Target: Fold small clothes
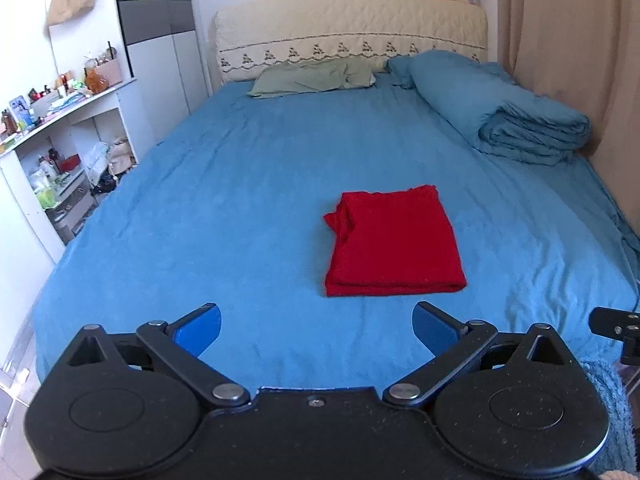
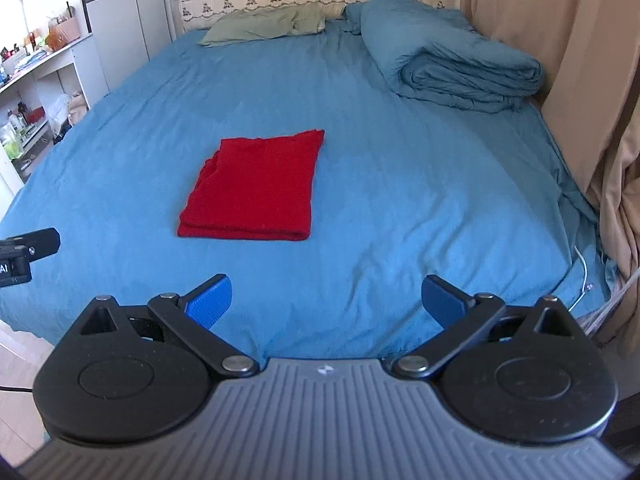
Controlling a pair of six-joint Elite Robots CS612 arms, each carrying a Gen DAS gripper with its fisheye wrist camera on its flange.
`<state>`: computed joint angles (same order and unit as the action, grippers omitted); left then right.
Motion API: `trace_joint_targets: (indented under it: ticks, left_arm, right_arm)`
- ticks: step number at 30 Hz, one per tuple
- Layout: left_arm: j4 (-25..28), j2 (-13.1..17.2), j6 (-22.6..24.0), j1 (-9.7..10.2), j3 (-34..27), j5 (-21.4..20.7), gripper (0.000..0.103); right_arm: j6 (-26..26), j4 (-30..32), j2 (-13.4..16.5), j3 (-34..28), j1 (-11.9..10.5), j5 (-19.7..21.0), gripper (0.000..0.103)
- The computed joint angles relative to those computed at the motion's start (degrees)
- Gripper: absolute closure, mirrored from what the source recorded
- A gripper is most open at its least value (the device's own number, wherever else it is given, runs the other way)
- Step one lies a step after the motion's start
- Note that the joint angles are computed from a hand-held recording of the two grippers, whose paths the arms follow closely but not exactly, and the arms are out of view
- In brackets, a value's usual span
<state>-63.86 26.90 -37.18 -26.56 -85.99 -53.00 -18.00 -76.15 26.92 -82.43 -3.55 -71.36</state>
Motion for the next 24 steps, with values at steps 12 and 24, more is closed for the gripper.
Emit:
trace_joint_targets:
  ticks: [12,24]
  left_arm:
    - [-0.23,-0.30,0.36,0.03,0.84,-1.29,0.000]
    - [0.13,-0.60,0.08,-0.07,1.39,-0.72,0.000]
  right_arm:
    - [0.65,-0.87,-0.44,1.43,0.45,-1.38,0.000]
    - [0.80,-1.16,-0.78,2.29,0.35,-1.54,0.000]
